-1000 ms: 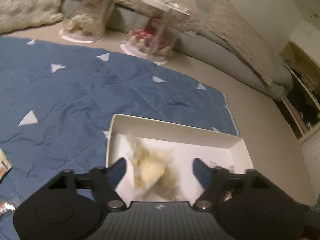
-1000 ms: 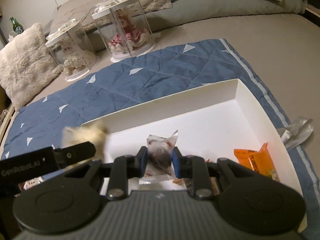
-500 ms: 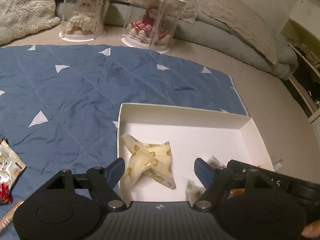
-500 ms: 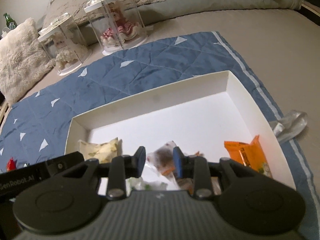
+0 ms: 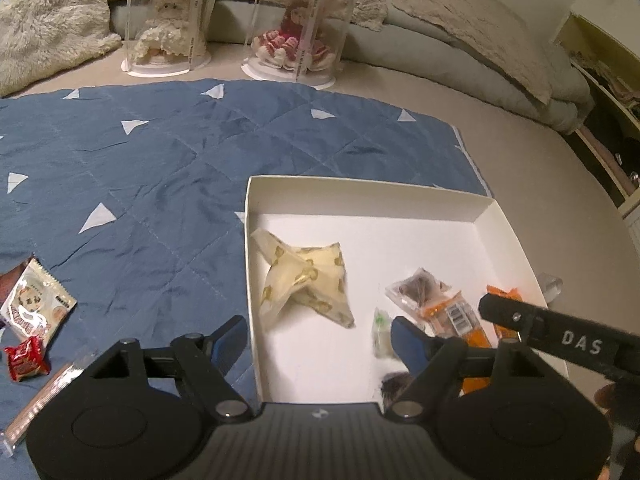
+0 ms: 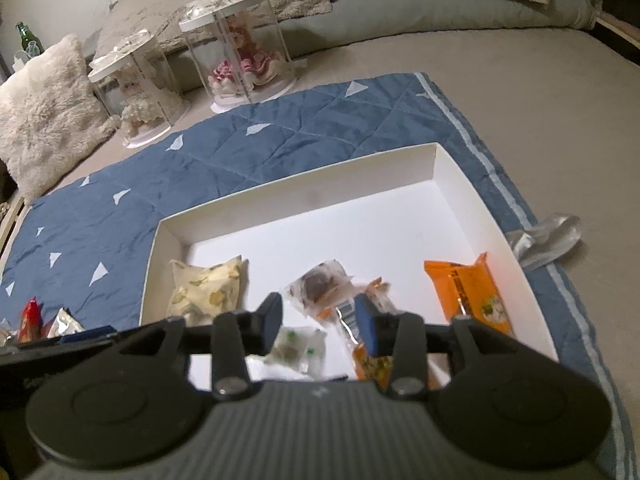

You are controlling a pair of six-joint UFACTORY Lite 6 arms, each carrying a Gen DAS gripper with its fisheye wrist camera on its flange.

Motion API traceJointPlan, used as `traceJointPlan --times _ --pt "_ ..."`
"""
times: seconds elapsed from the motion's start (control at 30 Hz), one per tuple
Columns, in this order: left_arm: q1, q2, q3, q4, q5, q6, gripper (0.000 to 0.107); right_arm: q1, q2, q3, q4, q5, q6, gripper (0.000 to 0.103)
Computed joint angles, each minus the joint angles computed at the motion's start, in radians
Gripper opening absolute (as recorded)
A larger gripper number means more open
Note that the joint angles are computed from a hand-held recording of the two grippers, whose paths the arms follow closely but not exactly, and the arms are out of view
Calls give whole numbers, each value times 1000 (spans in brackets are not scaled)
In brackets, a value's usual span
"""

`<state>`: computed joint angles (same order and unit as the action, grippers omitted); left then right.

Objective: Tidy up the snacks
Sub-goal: 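Move both open tools back over the snacks on the quilt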

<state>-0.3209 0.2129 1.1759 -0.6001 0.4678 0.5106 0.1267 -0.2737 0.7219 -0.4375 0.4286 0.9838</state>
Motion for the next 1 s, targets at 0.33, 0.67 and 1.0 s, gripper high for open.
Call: traceJointPlan --times 0.33,0.67,1.0 --pt "42 -113 -88 39 15 -3 103 125 -124 -34 -177 163 184 92" --pt "124 -179 -121 69 61 42 103 247 -129 -46 -278 232 339 103" --pt "363 -163 -82 26 112 196 103 330 -8 48 -339 211 427 103"
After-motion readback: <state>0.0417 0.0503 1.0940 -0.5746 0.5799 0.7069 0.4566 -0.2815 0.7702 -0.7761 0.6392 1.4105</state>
